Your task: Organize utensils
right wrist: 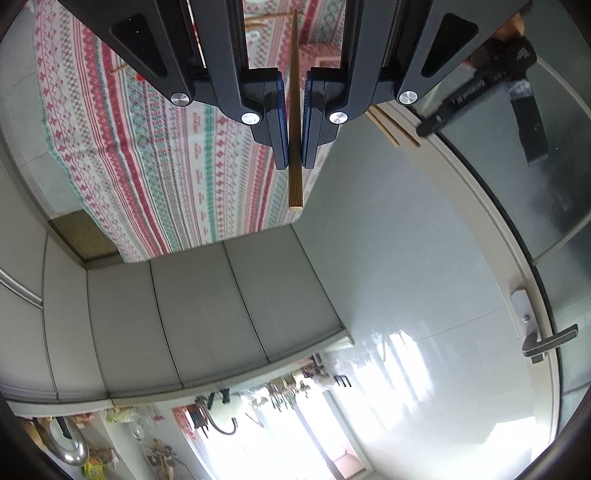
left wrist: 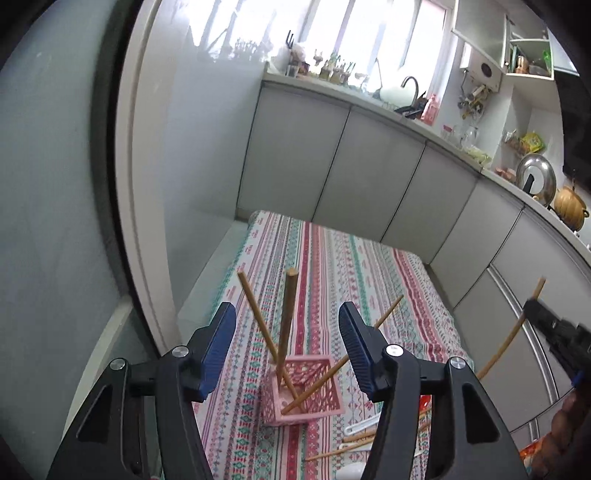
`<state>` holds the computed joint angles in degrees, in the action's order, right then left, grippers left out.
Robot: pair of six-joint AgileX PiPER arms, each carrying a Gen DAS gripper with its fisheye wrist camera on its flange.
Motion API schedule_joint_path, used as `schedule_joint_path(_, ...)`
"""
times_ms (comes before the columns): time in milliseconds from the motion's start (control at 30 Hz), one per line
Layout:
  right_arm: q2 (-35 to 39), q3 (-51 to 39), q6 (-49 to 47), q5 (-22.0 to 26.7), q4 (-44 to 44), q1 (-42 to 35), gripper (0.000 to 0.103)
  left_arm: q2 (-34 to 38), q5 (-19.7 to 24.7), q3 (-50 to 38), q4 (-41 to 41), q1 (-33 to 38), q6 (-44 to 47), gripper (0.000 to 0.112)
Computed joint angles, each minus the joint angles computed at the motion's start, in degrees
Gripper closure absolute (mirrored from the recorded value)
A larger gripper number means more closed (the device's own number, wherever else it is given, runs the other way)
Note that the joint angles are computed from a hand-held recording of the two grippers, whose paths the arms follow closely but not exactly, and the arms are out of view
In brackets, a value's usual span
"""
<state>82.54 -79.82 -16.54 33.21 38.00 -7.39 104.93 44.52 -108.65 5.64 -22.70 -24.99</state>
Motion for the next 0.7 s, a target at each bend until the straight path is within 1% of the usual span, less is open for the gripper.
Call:
schedule_joint_path(100, 0.0, -0.2, 2.2, -5.0, -2.3, 3.7, 0.096, 0.8, 5.1, -1.6, 1.6, -0.8, -0.4, 0.052)
schedule_joint_path(233, 1.0, -0.6, 4.8, -11.4, -6.7, 8.4, 0.096, 0.3, 8.6, -0.9, 5.3, -1.6, -1.1, 0.051)
schedule_joint_path(333, 2.6, -1.4, 6.2, -14.9, -9.0, 11.2, 0.096, 1.2, 12.4, -2.0, 7.6, -1.6, -1.9, 0.046)
schedule_joint_path(400, 4.0, -2.1, 7.1, -16.5, -10.5, 12.7, 0.096, 1.7, 14.3, -2.3, 7.0, -1.0, -1.0, 0.046)
schedule_joint_path(533, 7.2, -3.1, 9.8, -18.4, -14.2, 15.0, 0.096, 3.0, 16.3, -3.4, 5.0, 0.4, 0.9, 0.046)
schedule_joint_path(700, 11.3, -3.9, 18.3, -19.9, -25.1, 17.7, 0.096, 4.1, 17.6, -4.5, 3.4, 1.8, 2.0, 0.046)
